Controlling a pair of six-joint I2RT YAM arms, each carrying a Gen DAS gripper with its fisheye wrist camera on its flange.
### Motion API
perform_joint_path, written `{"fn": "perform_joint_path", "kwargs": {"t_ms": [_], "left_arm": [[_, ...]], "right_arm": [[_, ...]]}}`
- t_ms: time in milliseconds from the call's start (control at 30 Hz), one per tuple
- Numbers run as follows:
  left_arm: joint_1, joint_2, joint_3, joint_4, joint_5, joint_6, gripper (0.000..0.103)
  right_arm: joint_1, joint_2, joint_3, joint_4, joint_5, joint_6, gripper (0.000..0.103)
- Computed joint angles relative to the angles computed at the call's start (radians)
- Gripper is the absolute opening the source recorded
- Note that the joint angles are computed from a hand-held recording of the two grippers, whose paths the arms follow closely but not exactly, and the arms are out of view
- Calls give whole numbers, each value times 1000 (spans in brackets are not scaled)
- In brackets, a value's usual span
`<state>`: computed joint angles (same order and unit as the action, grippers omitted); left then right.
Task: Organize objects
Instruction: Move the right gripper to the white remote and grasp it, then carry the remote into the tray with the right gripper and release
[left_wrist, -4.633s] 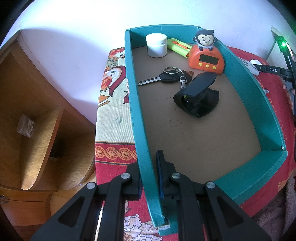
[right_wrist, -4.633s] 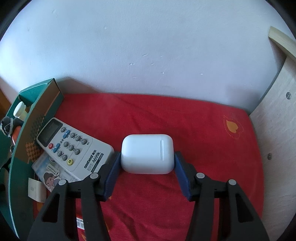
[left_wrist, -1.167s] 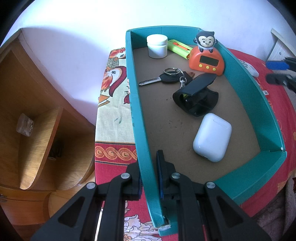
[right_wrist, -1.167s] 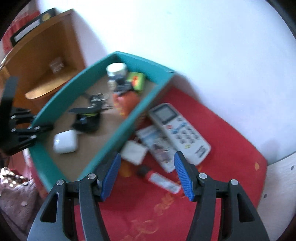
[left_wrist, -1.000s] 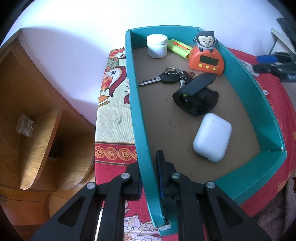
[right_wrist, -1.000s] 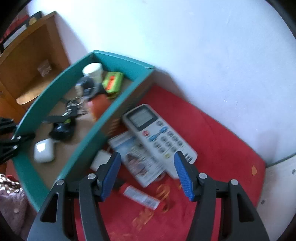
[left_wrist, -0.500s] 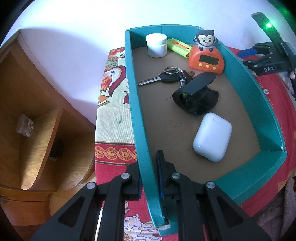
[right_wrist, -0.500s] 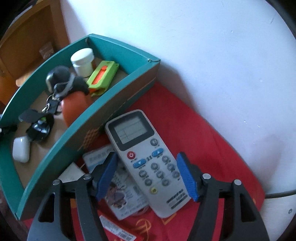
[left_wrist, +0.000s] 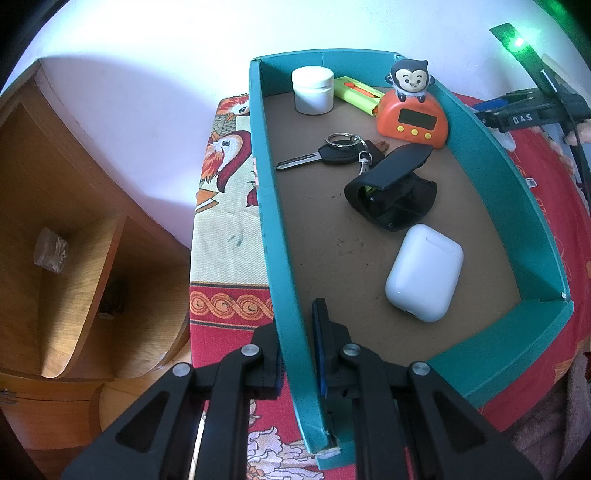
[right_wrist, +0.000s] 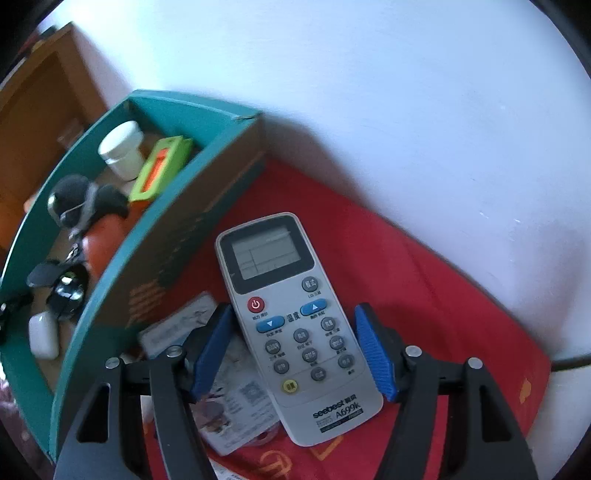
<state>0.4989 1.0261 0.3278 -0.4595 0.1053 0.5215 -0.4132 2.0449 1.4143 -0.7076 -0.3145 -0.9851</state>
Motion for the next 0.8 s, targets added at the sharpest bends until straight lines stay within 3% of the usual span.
{"fn": "perform_joint_path", "kwargs": {"t_ms": [300, 400, 567, 800], "left_arm": [[4, -8, -2, -6, -3, 4, 10], [4, -7, -1, -6, -3, 5, 10], [4, -8, -1, -8, -4, 6, 10], [4, -8, -1, -8, -4, 4, 10]], "right_arm": [[0, 8, -14, 57, -4, 69, 64], [-26, 0, -25, 59, -56, 90, 56], [-90, -21, -43, 32, -174, 98, 56], [-101, -68, -75, 14, -222, 89, 56]]}}
